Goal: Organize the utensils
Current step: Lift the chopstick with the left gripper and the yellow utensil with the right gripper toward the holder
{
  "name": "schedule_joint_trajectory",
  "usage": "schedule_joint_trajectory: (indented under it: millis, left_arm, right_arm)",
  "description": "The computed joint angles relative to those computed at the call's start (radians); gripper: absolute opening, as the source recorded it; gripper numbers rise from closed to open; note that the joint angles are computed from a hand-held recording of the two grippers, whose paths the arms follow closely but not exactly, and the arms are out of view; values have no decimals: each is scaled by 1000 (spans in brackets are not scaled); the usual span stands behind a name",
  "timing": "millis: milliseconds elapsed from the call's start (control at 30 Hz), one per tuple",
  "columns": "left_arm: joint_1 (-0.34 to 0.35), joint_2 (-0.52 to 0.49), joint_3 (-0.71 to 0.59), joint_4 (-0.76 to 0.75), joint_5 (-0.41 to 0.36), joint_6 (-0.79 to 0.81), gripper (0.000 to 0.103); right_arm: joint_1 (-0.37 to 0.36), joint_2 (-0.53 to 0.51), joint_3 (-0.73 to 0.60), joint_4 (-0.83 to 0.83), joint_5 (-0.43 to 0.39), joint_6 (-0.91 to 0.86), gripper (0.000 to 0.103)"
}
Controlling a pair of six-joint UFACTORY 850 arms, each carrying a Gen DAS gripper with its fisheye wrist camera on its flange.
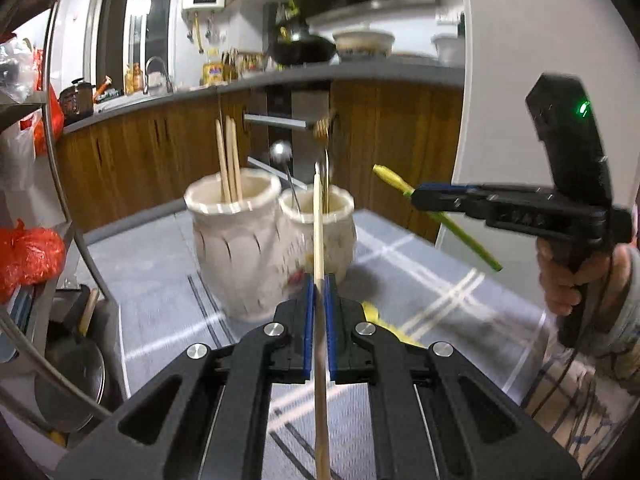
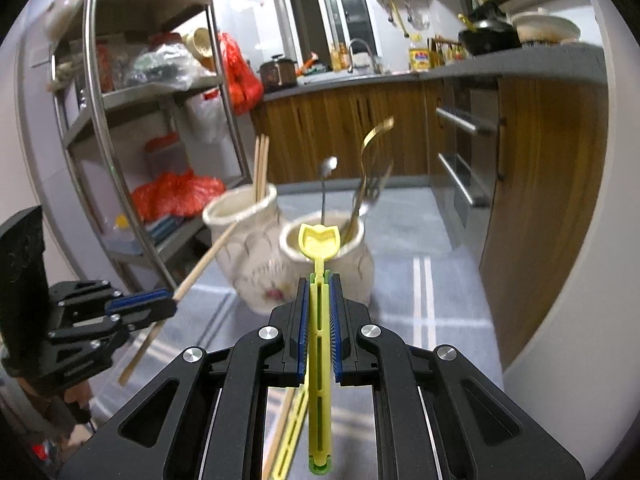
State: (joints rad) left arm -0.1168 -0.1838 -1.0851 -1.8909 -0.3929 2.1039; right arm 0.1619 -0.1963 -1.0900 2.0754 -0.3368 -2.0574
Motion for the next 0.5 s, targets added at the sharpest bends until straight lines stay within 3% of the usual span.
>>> schedule_joint_trajectory:
  millis: [200,500]
  left_arm:
    - [42,-41,-109,-51,-68,-49,5]
    - [65,-206,-350,-227,-118,-93,5]
  right_arm:
    - [-7,-52,-99,48,-42,-6,11]
    - [-2,-198,-289,84,-82,104,11]
